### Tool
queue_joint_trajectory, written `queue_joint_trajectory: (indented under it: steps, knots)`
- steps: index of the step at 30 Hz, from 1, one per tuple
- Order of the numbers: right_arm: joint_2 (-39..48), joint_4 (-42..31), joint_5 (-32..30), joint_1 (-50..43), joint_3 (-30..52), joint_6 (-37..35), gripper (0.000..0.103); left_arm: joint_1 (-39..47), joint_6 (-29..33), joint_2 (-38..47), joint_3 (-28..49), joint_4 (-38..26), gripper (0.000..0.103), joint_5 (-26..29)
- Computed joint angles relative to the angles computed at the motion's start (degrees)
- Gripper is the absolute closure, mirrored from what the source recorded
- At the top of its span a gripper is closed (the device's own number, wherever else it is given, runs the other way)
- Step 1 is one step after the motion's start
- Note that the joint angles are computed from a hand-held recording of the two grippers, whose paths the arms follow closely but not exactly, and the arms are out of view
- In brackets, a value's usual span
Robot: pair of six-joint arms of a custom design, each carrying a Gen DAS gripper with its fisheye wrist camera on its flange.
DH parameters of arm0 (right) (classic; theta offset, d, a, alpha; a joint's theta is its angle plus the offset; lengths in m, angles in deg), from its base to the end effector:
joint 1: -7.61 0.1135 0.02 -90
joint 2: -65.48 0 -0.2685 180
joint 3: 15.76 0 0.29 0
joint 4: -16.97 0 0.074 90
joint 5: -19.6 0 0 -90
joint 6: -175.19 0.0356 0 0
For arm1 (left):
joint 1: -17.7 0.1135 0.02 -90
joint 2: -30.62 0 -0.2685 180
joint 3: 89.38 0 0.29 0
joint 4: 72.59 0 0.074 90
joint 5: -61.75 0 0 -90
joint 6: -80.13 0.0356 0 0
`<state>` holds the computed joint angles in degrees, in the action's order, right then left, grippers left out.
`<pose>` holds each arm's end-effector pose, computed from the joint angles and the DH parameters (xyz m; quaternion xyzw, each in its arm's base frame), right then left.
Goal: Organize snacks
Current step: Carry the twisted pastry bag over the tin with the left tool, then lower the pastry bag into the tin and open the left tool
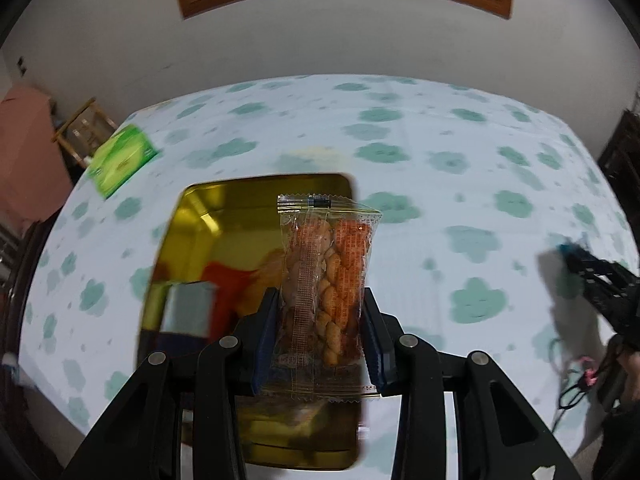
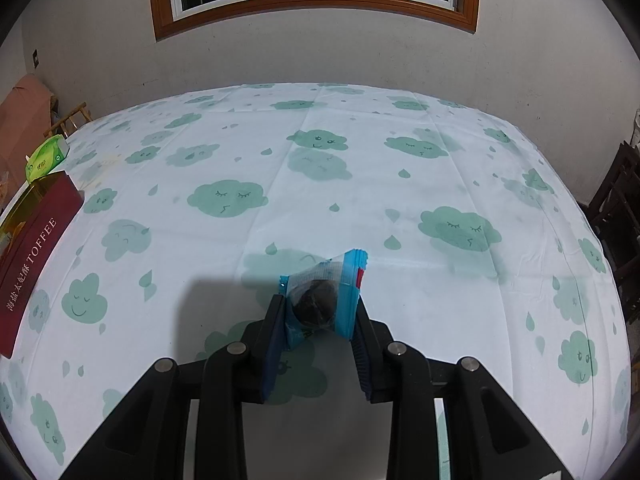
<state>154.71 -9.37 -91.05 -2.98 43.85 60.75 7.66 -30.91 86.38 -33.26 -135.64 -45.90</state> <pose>0.3253 -0.0480 0.1497 -0.1655 0.9275 0.0768 0.3262 0.2071 -0.0257 0.2414 -0.1281 0.9523 0.0811 0.2647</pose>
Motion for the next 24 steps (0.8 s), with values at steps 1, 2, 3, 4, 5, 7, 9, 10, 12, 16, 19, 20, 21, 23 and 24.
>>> queue_joint_trajectory:
  steps: [1,2,3,4,5,7,9,10,12,16,19,20,21,23,24]
  knots:
    - [0.0,0.0,0.0,0.0,0.0,0.0,0.072,1.3,0.59,-0.65,-0.54,-0.28,0.068,0.06]
    - [-0.01,0.02,0.03,0.02,-0.01,0.01,0.072,2.92,1.39,-1.42,-1.22,-0.49,0.068,0.47]
    - [-0.01,0.02,0.03,0.02,-0.01,0.01,0.072,4.63,2.37,-2.06,-1.85,-0.67,0.068,1.13]
    - [-0.02,0.04,0.07,0.05,-0.03,0.02,0.072,6.23,3.13,-2.61,-2.47,-0.84,0.068,1.53]
    - [-0.03,0.07,0.11,0.07,-0.05,0.02,0.072,7.34,3.64,-2.84,-2.89,-0.86,0.068,1.73]
    - [-0.01,0.07,0.07,0.04,-0.04,0.0,0.072,9.79,4.93,-3.25,-3.84,-0.92,0.068,2.36]
    - [-0.03,0.08,0.08,0.09,-0.06,0.06,0.072,12.11,5.75,-3.22,-4.6,-0.7,0.068,3.15]
    - [-0.04,0.1,0.1,0.11,-0.08,0.07,0.072,12.93,6.27,-3.06,-4.9,-0.51,0.068,3.47]
    - [-0.03,0.12,0.12,0.13,-0.08,0.08,0.072,14.13,6.8,-2.99,-5.58,-0.07,0.068,3.8]
    - [-0.03,0.15,0.16,0.17,-0.1,0.1,0.072,15.63,7.87,-2.39,-6.45,0.9,0.068,4.74]
    - [-0.03,0.21,0.26,0.23,-0.12,0.1,0.072,15.8,8.54,-2.29,-6.73,1.48,0.068,4.28]
    - [0.01,0.22,0.27,0.2,-0.09,0.06,0.072,15.95,8.68,-2.24,-6.75,1.61,0.067,4.4]
    - [0.1,0.23,0.27,0.25,-0.01,0.08,0.072,15.86,8.91,-2.16,-6.77,1.66,0.066,4.18]
    - [0.16,0.27,0.29,0.24,0.01,0.01,0.072,15.37,9.34,-1.82,-6.84,1.94,0.065,3.41]
    - [0.15,0.29,0.29,0.24,-0.02,0.02,0.072,14.97,9.29,-1.57,-6.83,2.11,0.065,3.03]
